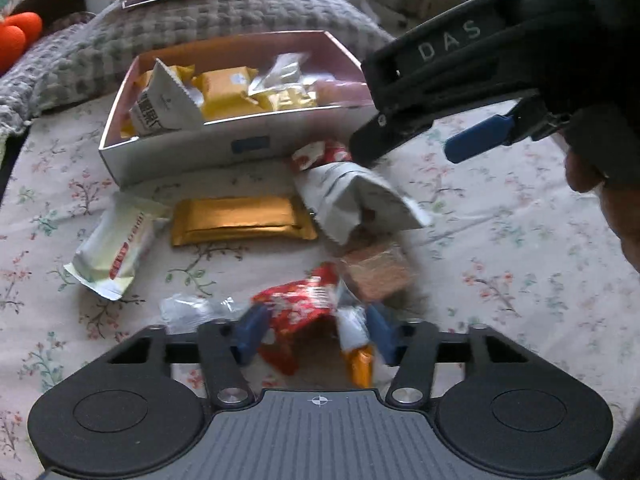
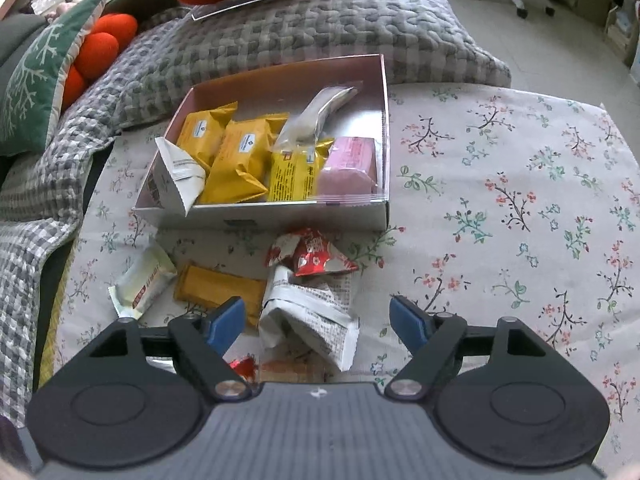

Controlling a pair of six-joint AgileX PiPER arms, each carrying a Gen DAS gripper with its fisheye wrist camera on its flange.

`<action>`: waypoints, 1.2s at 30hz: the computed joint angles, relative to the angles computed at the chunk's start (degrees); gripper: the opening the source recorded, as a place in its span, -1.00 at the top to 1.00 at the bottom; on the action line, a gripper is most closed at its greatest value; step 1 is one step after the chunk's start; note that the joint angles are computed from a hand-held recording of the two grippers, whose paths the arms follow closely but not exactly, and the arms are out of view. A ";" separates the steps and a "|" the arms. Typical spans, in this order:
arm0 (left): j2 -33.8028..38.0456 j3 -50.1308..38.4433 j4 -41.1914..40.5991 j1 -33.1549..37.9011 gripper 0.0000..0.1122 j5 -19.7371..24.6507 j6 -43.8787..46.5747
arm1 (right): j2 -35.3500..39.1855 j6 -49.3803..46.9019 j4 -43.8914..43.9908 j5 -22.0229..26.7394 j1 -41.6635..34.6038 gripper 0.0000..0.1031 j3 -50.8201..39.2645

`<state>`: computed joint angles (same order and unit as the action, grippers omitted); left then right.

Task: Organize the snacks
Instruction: 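Grasp the white printed wrapper with the right gripper while the left grasps a small orange candy, then carry the white wrapper and orange candy into the box and open both grippers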

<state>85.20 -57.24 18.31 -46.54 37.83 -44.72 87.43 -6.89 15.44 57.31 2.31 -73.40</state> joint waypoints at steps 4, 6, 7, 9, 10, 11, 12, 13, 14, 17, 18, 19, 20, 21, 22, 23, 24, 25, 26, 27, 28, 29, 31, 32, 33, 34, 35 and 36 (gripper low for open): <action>-0.50 0.10 -1.59 1.98 0.37 -1.38 1.24 | 1.81 1.42 -3.33 -0.82 2.44 -0.43 0.37; -1.87 -0.06 -5.35 3.47 0.75 -2.38 3.87 | 2.66 2.07 -5.03 -0.98 3.73 -0.38 0.34; -2.68 -0.02 -7.67 4.54 0.81 -2.63 5.49 | 2.88 2.39 -5.56 -1.28 4.16 -0.38 0.42; -4.13 0.69 -10.38 5.86 0.83 -3.63 7.77 | 3.09 2.62 -6.08 -1.81 4.46 -0.39 0.58; -4.41 0.95 -10.24 6.15 0.83 -3.83 7.85 | 3.14 2.79 -6.30 -2.13 4.49 -0.40 0.67; -4.47 1.30 -10.50 6.52 0.83 -4.05 8.14 | 3.29 2.64 -5.96 -2.38 4.38 -0.43 0.70; -4.25 1.36 -10.98 6.83 0.83 -3.92 8.46 | 3.48 2.24 -5.24 -2.44 4.04 -0.46 0.72; -4.23 1.45 -11.07 7.12 0.83 -3.63 8.41 | 3.67 2.04 -4.49 -2.48 3.72 -0.47 0.80; -4.43 1.63 -10.93 7.24 0.83 -3.44 8.25 | 3.94 2.08 -4.05 -2.41 3.55 -0.49 0.76; -6.08 2.98 -11.55 8.62 0.83 -3.94 8.84 | 4.73 3.03 -3.41 -2.51 3.89 -0.50 0.55; -6.78 3.33 -12.35 9.36 0.83 -4.19 9.59 | 4.92 3.47 -3.38 -2.85 4.17 -0.51 0.64; -7.46 3.78 -13.30 10.19 0.83 -4.63 10.36 | 5.09 4.00 -3.57 -3.34 4.55 -0.51 0.84; -7.85 4.05 -14.30 11.04 0.83 -4.96 11.30 | 5.36 4.48 -3.93 -3.67 5.00 -0.51 1.02; -8.44 4.38 -14.99 11.76 0.83 -5.18 11.81 | 5.86 4.96 -4.46 -3.64 5.52 -0.50 0.90; -8.71 4.61 -15.86 12.60 0.83 -5.53 12.70 | 6.24 5.38 -4.91 -3.75 5.97 -0.48 0.89; -9.00 4.92 -16.22 13.23 0.83 -5.90 12.97 | 6.42 5.95 -5.45 -4.06 6.37 -0.34 1.00; -9.25 5.04 -16.54 13.76 0.83 -6.05 13.11 | 6.64 6.00 -5.31 -4.08 6.49 -0.31 0.92; -9.47 5.20 -17.08 14.34 0.83 -6.33 13.35 | 6.53 6.63 -5.52 -4.31 6.75 -0.29 0.97; -9.85 5.39 -17.45 14.74 0.83 -6.50 13.41 | 6.29 7.13 -5.76 -4.55 6.96 -0.25 1.05; -10.19 5.53 -17.94 15.25 0.83 -6.68 13.69 | 6.07 7.39 -5.88 -4.54 7.03 -0.20 1.03; -10.41 5.54 -18.42 15.67 0.83 -6.80 14.00 | 5.94 7.76 -5.87 -4.35 7.07 -0.19 0.92; -10.73 5.62 -19.09 16.12 0.83 -7.10 14.40 | 5.86 7.98 -5.65 -3.95 6.95 -0.16 0.72; -11.50 5.87 -20.38 17.27 0.83 -7.58 15.34 | 5.33 8.26 -4.98 -3.04 6.61 -0.14 0.35; -12.05 6.09 -21.05 17.82 0.83 -7.64 15.75 | 5.00 8.39 -4.45 -2.63 6.40 -0.13 0.18; -12.33 6.17 -21.96 18.48 0.83 -7.77 16.45 | 4.72 8.26 -3.63 -2.06 6.06 -0.11 -0.07; -12.44 6.20 -22.64 19.10 0.83 -7.95 17.02 | 4.40 8.01 -2.66 -1.48 5.66 -0.11 -0.34; -12.66 6.21 -22.92 19.58 0.83 -8.00 17.14 | 3.98 7.80 -1.71 -1.04 5.28 -0.11 -0.49; -12.84 6.31 -23.50 20.16 0.83 -8.17 17.56 | 3.61 7.65 -0.75 -0.68 4.88 -0.10 -0.72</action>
<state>72.36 -50.93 -5.19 -26.38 29.66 -27.16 91.05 0.76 14.70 56.64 7.19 -74.13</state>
